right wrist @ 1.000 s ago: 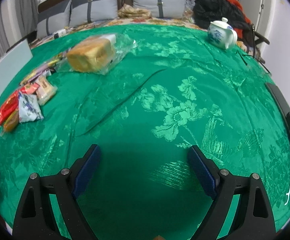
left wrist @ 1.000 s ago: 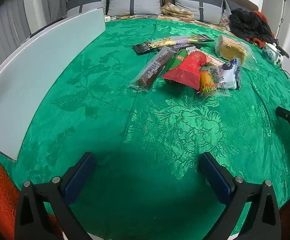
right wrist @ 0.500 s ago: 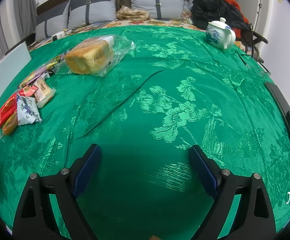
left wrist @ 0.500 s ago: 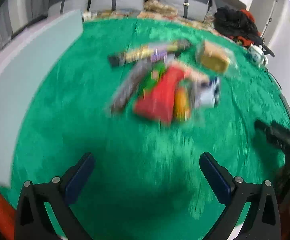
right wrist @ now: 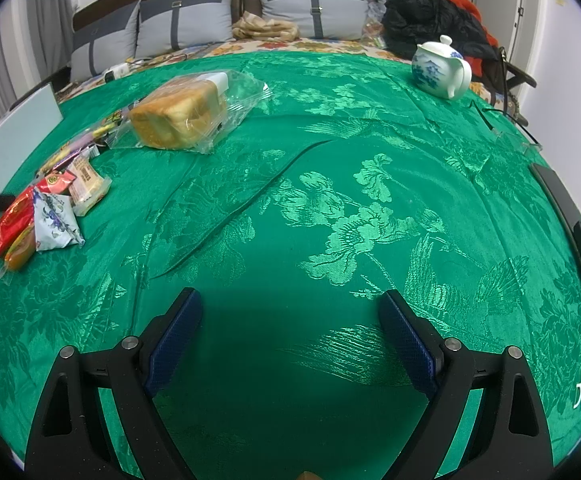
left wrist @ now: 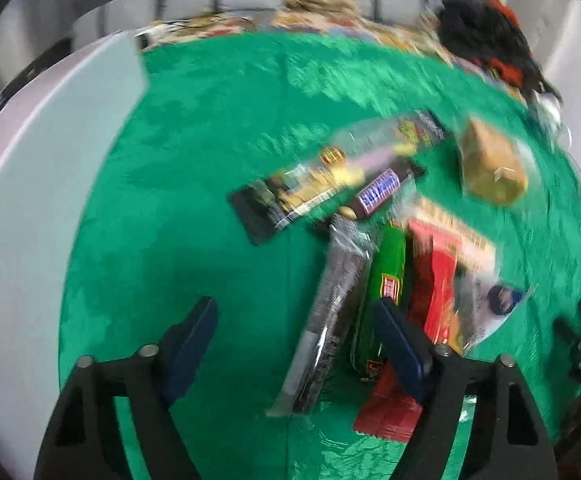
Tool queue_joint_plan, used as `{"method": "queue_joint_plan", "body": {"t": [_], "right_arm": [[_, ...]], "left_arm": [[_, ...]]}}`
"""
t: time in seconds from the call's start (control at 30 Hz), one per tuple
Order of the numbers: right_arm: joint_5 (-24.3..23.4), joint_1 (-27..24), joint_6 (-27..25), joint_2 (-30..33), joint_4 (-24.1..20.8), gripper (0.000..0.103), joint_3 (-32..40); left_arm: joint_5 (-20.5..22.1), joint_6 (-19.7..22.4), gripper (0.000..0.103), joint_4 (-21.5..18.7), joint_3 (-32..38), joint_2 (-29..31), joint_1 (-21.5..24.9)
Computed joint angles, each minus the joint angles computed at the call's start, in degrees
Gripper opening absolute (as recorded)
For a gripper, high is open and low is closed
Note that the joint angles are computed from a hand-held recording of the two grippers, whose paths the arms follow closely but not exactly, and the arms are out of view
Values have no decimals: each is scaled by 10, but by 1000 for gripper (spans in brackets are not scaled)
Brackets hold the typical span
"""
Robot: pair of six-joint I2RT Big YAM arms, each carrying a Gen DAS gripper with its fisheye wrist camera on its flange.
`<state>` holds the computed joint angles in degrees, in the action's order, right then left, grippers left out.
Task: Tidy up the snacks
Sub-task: 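Grasp the dark snack stick in clear wrapper with the left tool and lift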
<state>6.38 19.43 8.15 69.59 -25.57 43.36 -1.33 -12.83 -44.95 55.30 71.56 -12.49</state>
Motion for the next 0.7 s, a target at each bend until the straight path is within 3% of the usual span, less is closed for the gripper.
{"method": "queue_joint_plan", "body": {"t": [0.03,0.1,0.13,0.17,0.3,0.37,0.5,0.63,0.7], "right_arm": [[0,0,0,0,0,93,0],[0,0,0,0,0,93,0],[0,0,0,0,0,93,0],[0,0,0,0,0,93,0],[0,0,0,0,-1,93,0],[1,0,0,0,0,93,0],[1,0,0,0,-1,93,0],[1,1,0,0,-1,93,0],[1,1,0,0,0,93,0]], "left_arm": [[6,14,75,3,2,3,-2],[23,17,60,6,4,4,-1],[44,12,46,5,5,5,4],[61,5,42,1,7,6,9],[56,-8,42,-17,2,5,17],[76,6,42,-22,-7,6,25],[30,43,42,-34,1,12,-4],[-13,52,42,-43,14,25,-27],[-17,36,29,-42,14,23,-28]]}}
